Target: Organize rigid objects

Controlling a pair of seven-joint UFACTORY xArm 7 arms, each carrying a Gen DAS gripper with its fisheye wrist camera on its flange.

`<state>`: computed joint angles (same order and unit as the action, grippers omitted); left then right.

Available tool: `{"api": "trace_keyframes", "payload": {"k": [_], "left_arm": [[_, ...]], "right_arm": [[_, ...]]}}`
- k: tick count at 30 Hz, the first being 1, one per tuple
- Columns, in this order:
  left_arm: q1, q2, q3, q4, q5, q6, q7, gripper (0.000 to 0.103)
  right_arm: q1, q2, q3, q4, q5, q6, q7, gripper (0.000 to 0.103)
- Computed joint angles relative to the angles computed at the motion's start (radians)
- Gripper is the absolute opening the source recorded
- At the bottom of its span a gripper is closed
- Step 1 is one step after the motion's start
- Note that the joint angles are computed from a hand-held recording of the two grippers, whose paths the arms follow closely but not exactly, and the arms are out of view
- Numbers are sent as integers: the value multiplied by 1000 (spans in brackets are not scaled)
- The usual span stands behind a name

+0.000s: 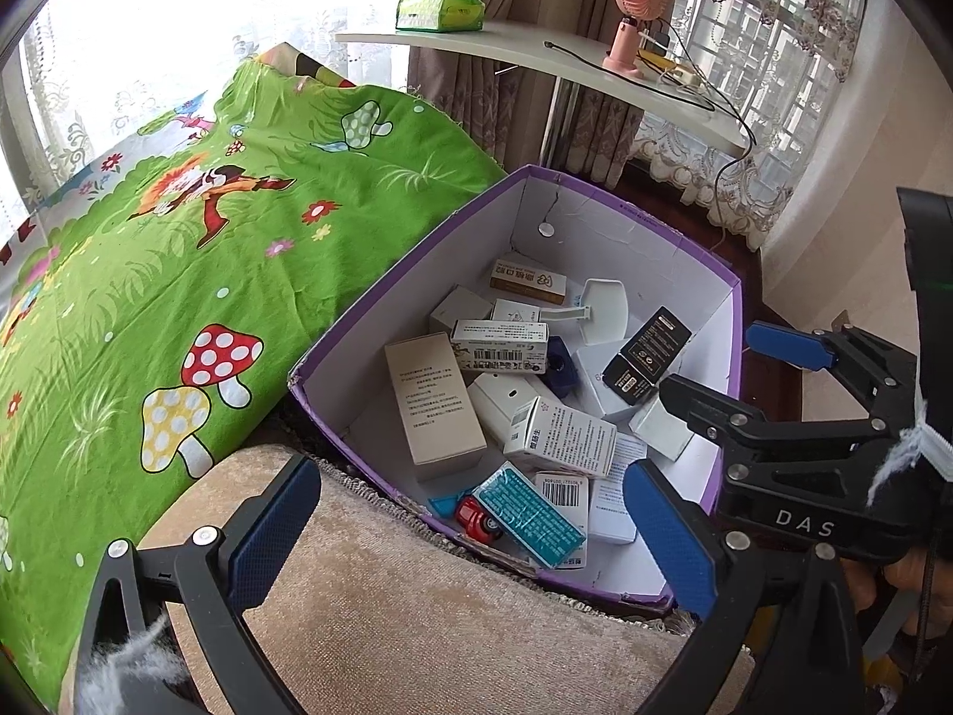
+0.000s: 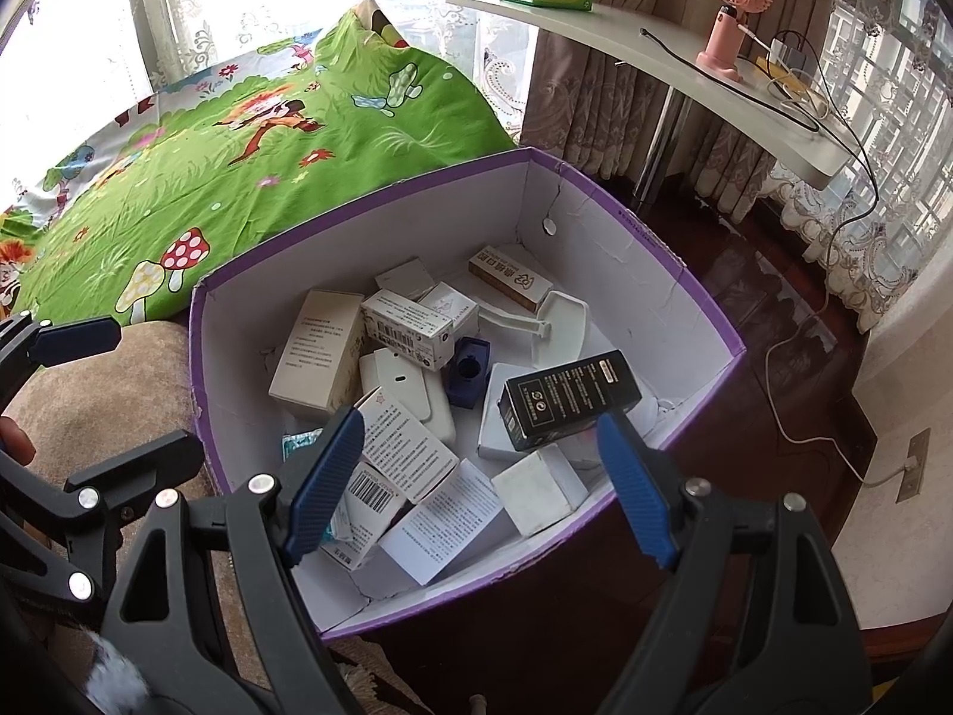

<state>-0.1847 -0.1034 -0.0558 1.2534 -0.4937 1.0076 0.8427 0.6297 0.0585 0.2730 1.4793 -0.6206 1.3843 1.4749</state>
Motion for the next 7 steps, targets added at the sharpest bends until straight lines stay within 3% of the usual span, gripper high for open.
{"api": "trace_keyframes", "payload": {"k": [7], "left_arm": [[4,-2,4,6,-34,-6,23,103]], "right_arm": [[-3,-7,0,-7,2,-2,3,83]]}}
